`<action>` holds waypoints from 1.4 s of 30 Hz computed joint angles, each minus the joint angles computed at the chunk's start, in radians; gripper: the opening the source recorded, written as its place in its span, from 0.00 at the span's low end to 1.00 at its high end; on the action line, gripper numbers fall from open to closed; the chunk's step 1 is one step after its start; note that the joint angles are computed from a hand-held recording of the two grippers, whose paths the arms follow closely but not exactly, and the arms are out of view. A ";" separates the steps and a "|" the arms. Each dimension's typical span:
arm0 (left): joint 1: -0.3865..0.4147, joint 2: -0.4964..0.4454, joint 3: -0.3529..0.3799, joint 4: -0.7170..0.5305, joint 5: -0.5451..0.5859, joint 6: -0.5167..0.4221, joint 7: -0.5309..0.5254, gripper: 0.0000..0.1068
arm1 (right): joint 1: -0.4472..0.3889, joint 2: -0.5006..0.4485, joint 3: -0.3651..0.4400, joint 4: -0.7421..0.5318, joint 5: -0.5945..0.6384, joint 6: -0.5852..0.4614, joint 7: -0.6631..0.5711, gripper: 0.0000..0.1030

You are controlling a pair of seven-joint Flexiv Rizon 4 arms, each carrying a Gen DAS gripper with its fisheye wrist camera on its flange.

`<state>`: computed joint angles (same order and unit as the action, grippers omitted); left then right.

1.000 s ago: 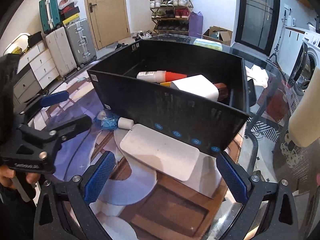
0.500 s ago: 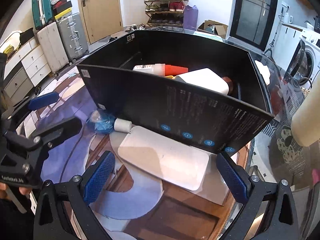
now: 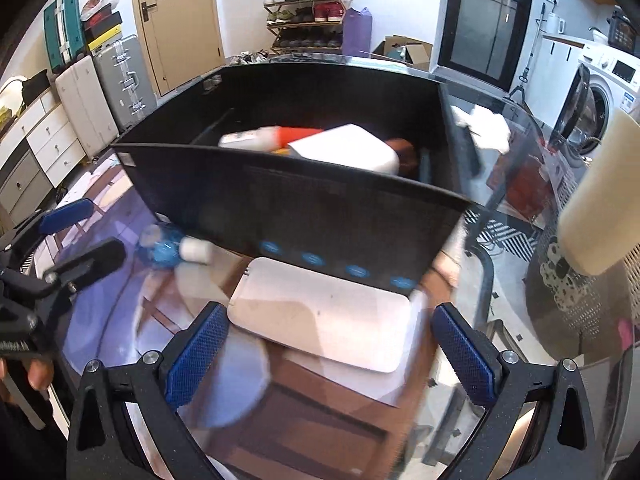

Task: Organize rigid objects
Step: 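Withdraw both tools and move the left tool toward the remaining blue bottle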

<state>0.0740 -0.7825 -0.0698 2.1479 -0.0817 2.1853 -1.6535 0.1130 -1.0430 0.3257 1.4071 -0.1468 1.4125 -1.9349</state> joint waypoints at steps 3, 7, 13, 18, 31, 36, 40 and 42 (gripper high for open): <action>-0.003 0.000 0.003 -0.003 -0.001 -0.010 0.006 0.96 | -0.052 -0.014 0.056 -0.028 0.001 -0.052 -0.056 1.00; -0.007 0.002 0.005 -0.007 -0.006 -0.023 0.014 0.96 | -0.083 -0.027 0.093 -0.060 0.033 -0.104 -0.142 1.00; -0.038 0.006 0.026 -0.010 -0.039 -0.044 0.031 0.96 | -0.049 -0.014 0.055 -0.064 0.098 -0.106 -0.158 1.00; -0.057 0.008 0.037 -0.011 -0.063 -0.057 0.050 0.96 | -0.023 -0.013 0.037 -0.066 0.108 -0.092 -0.146 1.00; -0.101 0.010 0.062 -0.016 -0.120 -0.076 0.084 0.96 | -0.046 -0.024 0.066 -0.065 0.106 -0.075 -0.182 0.97; -0.097 0.010 0.056 -0.014 -0.120 -0.077 0.086 0.96 | -0.089 -0.031 0.114 -0.085 0.106 -0.127 -0.264 0.88; -0.114 0.010 0.068 -0.018 -0.139 -0.086 0.093 0.96 | -0.102 -0.036 0.132 -0.105 0.136 -0.156 -0.345 0.88; -0.122 0.009 0.074 -0.017 -0.149 -0.086 0.096 0.96 | -0.106 -0.035 0.136 -0.108 0.157 -0.160 -0.369 0.88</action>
